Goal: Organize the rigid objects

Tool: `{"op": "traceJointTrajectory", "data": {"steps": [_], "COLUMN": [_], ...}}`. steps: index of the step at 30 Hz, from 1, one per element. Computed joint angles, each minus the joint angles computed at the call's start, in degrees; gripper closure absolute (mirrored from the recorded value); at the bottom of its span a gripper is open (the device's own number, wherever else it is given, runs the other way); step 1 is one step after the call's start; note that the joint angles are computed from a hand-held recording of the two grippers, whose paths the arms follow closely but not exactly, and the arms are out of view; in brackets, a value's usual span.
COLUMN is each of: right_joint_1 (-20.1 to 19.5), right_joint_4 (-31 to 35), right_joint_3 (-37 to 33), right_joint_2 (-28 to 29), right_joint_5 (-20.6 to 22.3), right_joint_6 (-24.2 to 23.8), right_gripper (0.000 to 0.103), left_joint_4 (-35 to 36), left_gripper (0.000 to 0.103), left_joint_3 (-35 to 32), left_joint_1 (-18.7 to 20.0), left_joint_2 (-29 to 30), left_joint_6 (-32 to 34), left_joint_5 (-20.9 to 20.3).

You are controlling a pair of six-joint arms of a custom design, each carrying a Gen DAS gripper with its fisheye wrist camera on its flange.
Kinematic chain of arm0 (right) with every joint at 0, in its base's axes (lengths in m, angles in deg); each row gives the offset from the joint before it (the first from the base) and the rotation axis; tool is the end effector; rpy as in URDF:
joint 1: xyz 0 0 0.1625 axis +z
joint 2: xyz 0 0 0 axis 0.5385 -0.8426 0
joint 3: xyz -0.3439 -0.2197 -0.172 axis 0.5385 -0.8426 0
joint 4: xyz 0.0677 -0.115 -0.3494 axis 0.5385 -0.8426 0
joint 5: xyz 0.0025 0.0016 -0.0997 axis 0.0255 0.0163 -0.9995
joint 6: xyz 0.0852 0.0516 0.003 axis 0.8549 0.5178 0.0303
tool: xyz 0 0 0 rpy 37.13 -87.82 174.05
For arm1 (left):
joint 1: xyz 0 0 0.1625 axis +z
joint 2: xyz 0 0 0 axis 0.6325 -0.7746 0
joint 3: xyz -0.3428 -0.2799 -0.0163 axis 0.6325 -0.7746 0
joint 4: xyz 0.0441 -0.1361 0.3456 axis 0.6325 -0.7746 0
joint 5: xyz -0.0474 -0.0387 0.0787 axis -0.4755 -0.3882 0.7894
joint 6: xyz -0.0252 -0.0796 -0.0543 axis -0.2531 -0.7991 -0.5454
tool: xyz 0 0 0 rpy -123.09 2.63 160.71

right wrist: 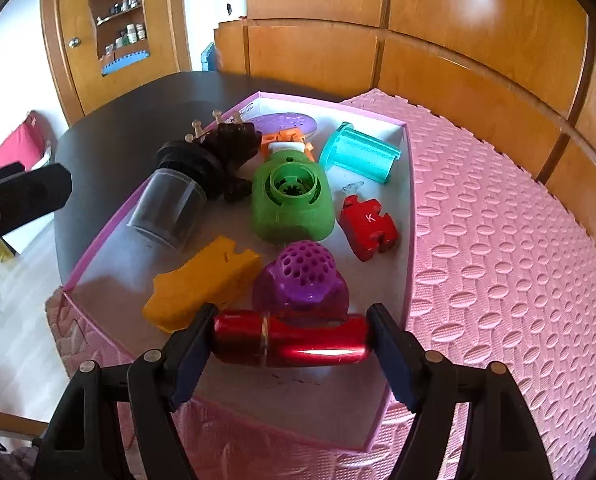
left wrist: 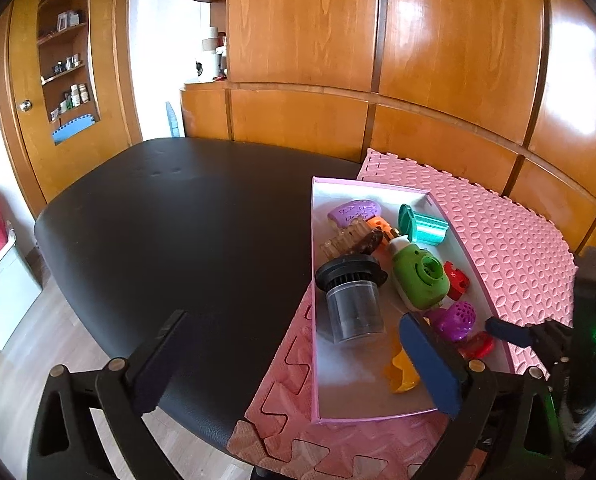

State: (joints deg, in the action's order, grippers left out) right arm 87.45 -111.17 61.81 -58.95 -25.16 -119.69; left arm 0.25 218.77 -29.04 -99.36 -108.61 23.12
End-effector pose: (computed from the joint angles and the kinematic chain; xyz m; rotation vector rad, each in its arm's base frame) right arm 0.3143 -0.3576 0.0153 1.3003 -2.3670 0.3880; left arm -0.1589 -0.2420 0.2705 -0.1787 1.9733 -1.1416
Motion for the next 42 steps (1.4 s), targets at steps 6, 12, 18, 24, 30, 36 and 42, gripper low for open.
{"op": "traceJointTrajectory", "data": {"steps": [6,12,18,24,30,36,42], "right_joint_1": [0.4,2.1,4.1,4.9,4.9,4.8,4.6], "right_joint_4": [-5.0,-11.8,-14.3,-15.5,-15.8,-15.9,-15.7], "right_joint_3": [2.3,3.4,4.3,4.3,4.5,4.5,4.4], "right_joint_2": [-2.3,-2.5,-2.4,-1.8,-1.9,-1.8,-1.7], "right_joint_5": [2.2,-0.2,-3.2,-4.0,-4.0,-4.0,-3.8], "right_joint_6": [2.1,6.4,8.0,8.5,8.8,8.8,9.0], "right_gripper": [0.026,0.026,0.026,0.026,0.026,0.026,0.026], "left_joint_4": [0.5,3.0,4.3,6.5,5.7,5.6,5.7], "left_gripper": [0.0,0.0,0.0,0.0,0.0,0.0,0.002], "left_joint_3": [-0.5,-1.5,-2.4,-3.3,-3.0,-2.9,-2.6], "left_joint_1": [0.0,-2.8,-5.8,-6.9,-7.1,-6.9,-6.8], "left_joint_2": [1.3,4.6,5.8,7.6,6.9,7.0,7.5], "left_joint_6": [-1.0,-3.6,-6.6,-8.8,-8.4,-8.5,-8.2], "left_joint_5": [-1.5,-3.6,-4.5,-5.4,-5.5,-5.4,-5.4]}}
